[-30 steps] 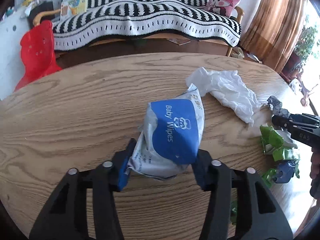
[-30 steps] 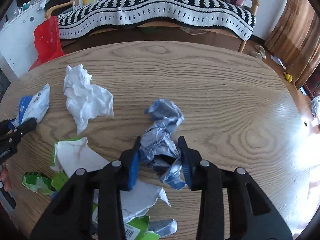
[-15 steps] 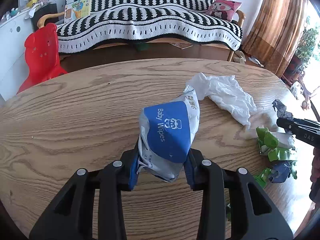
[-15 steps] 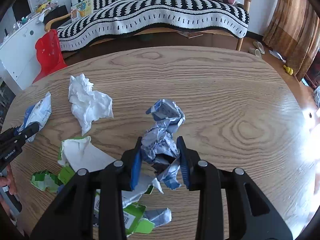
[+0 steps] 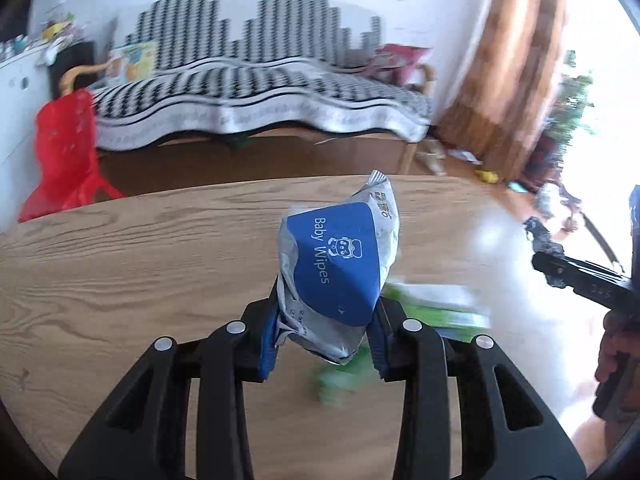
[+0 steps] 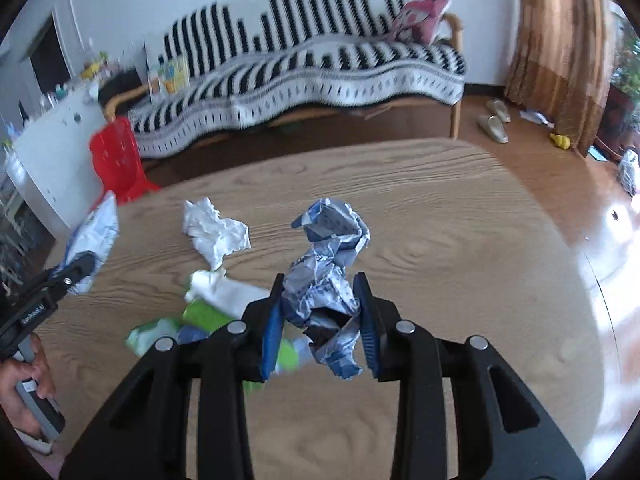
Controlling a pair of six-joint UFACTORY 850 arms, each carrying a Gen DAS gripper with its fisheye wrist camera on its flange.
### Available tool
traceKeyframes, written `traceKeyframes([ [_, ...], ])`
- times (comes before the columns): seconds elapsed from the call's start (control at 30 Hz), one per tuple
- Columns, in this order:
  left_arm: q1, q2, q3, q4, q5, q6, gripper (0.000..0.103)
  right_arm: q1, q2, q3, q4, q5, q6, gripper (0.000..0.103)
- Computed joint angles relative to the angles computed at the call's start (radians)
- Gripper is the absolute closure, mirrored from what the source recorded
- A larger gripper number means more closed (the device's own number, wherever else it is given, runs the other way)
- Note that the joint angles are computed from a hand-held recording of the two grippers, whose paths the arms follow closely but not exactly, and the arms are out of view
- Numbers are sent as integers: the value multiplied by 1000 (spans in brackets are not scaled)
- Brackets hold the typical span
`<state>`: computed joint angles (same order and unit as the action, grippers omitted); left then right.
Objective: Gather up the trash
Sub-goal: 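Carry the wipes pack and foil over the bin and open both tools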
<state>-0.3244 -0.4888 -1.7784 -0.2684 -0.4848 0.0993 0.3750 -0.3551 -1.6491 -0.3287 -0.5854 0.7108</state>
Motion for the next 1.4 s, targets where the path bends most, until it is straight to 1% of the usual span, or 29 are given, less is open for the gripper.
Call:
traceKeyframes([
  [0.07,-46,47,53,-63,7,62,67,-2,122,131,-43,22,78,69],
  [0.1,-73,71,83,-115,-1,106,67,-4,161,172,-52,24,97,70],
  [0.13,-92,85,104,-145,-8,135,67,-3,229,243,-77,25,144,69],
  [0.2,-137,111,137,-169,-28,171,67,-4,310,328,-92,27,190,69],
  [0.3,-220,162,201,-249,-75,267,67,7,468,498,-154,12,320,69],
  [0.4,-289,190,244,-272,-119,313,67,9,583,617,-187,-6,419,69],
  [0.43,-316,194,254,-270,-137,318,67,10,636,673,-191,-17,461,69],
  [0.53,-376,195,282,-293,-179,325,67,11,730,785,-151,-22,506,69],
  [0.6,-408,184,297,-283,-192,303,67,7,764,845,-92,-7,500,69],
  [0.67,-437,155,305,-257,-217,252,67,2,789,924,15,34,471,69],
  [0.73,-462,123,313,-208,-239,196,67,2,789,972,57,45,479,69],
  [0.83,-481,81,323,-151,-252,148,67,-25,791,1042,204,106,407,69],
  [0.87,-483,68,326,-129,-256,131,67,-29,784,1058,247,115,378,69],
  [1.0,-494,36,326,-50,-273,104,67,-37,760,1097,350,142,302,69],
  [1.13,-502,15,310,-9,-282,98,67,-38,739,1115,417,161,259,69],
  [1.23,-498,8,307,-19,-284,95,67,-42,735,1117,447,164,243,69],
  [1.27,-493,4,305,-23,-281,103,67,-52,721,1100,461,159,220,69],
  [1.4,-487,-8,290,-33,-287,107,67,-72,733,1109,498,153,173,69],
])
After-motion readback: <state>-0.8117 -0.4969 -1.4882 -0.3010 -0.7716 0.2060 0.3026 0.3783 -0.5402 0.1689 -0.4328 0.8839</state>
